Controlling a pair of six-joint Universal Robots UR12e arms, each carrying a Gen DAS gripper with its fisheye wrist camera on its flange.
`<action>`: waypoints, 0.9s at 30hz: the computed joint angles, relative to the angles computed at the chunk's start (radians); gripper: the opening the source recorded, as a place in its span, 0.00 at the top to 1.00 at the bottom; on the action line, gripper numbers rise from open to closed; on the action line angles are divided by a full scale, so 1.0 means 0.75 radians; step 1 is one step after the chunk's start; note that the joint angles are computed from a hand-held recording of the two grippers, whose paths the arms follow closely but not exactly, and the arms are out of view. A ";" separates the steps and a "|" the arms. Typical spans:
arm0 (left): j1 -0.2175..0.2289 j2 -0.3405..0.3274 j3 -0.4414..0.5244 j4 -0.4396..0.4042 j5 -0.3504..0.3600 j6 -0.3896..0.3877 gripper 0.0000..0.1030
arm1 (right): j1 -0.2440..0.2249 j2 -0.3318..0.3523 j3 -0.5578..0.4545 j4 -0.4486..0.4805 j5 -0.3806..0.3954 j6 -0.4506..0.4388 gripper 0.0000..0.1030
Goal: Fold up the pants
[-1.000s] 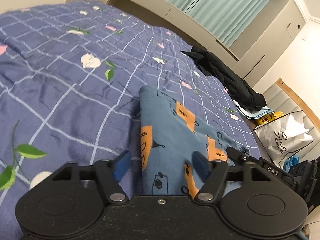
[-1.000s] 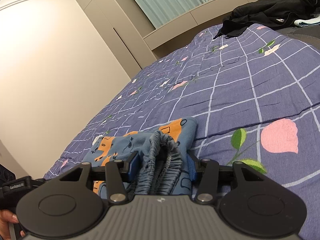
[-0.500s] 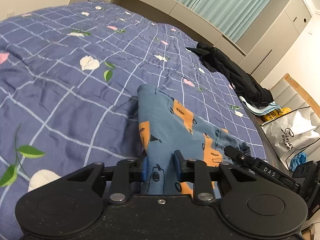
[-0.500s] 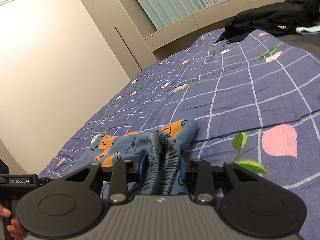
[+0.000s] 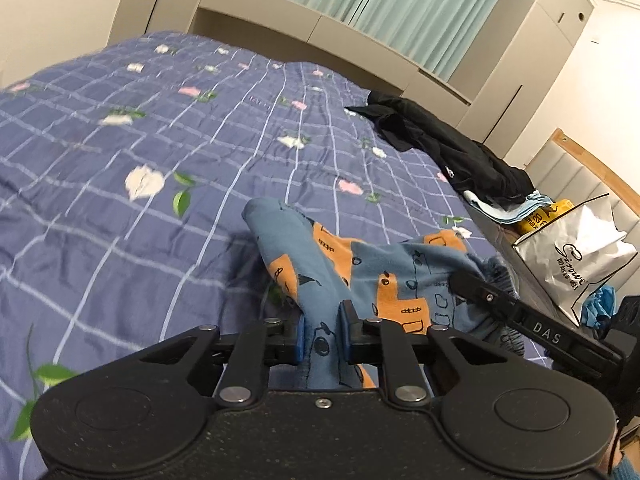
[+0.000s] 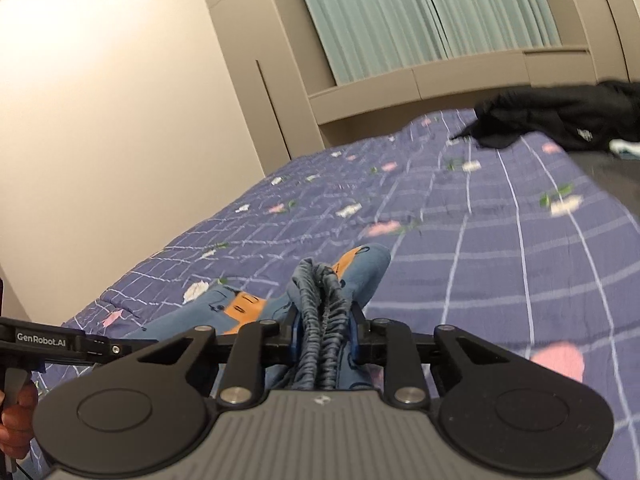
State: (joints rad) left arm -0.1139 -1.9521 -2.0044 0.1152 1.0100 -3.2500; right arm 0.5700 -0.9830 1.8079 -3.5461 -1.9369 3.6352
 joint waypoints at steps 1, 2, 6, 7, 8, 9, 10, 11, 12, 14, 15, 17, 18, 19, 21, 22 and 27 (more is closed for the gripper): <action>-0.005 -0.004 0.006 0.014 0.008 0.001 0.83 | 0.002 0.001 -0.009 -0.004 -0.012 -0.022 0.76; -0.009 -0.010 0.017 0.022 0.011 0.001 0.83 | 0.003 0.003 -0.016 -0.010 -0.022 -0.040 0.76; -0.029 -0.052 0.090 0.037 0.007 -0.020 0.83 | -0.005 0.010 -0.041 -0.032 -0.058 -0.082 0.76; -0.036 -0.069 0.116 0.040 0.007 -0.019 0.83 | -0.010 0.013 -0.049 -0.033 -0.070 -0.082 0.76; -0.043 -0.084 0.138 0.043 0.010 -0.018 0.83 | -0.017 0.017 -0.056 -0.032 -0.078 -0.077 0.76; -0.051 -0.103 0.165 0.046 0.012 -0.020 0.83 | -0.026 0.017 -0.056 -0.034 -0.079 -0.073 0.76; -0.059 -0.122 0.192 0.046 0.010 -0.021 0.83 | -0.035 0.021 -0.061 -0.034 -0.085 -0.067 0.76; -0.068 -0.141 0.221 0.039 0.014 -0.018 0.83 | -0.046 0.025 -0.067 -0.034 -0.089 -0.059 0.76; -0.077 -0.159 0.247 0.034 0.019 -0.017 0.83 | -0.058 0.029 -0.072 -0.033 -0.089 -0.054 0.76; -0.095 -0.196 0.300 0.024 0.026 -0.014 0.83 | -0.083 0.035 -0.078 -0.026 -0.084 -0.043 0.76; -0.102 -0.211 0.322 0.021 0.030 -0.012 0.83 | -0.094 0.038 -0.080 -0.024 -0.080 -0.038 0.76; -0.113 -0.239 0.358 0.013 0.039 -0.007 0.83 | -0.115 0.046 -0.088 -0.017 -0.076 -0.040 0.76; -0.118 -0.251 0.373 0.006 0.042 -0.006 0.83 | -0.125 0.049 -0.090 -0.014 -0.069 -0.041 0.76; -0.120 -0.261 0.384 -0.002 0.043 -0.003 0.83 | -0.134 0.052 -0.093 -0.010 -0.063 -0.042 0.76; -0.123 -0.274 0.398 -0.016 0.049 0.003 0.83 | -0.147 0.058 -0.093 0.001 -0.050 -0.037 0.76; -0.122 -0.278 0.400 -0.016 0.054 0.005 0.83 | -0.153 0.060 -0.094 0.012 -0.045 -0.032 0.76; -0.120 -0.289 0.401 -0.029 0.065 0.001 0.82 | -0.163 0.064 -0.079 0.049 -0.044 -0.007 0.74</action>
State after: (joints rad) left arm -0.2035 -2.1688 -1.7036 0.0935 1.0592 -3.2496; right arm 0.4480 -0.9353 1.7483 -3.5096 -1.9703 3.6297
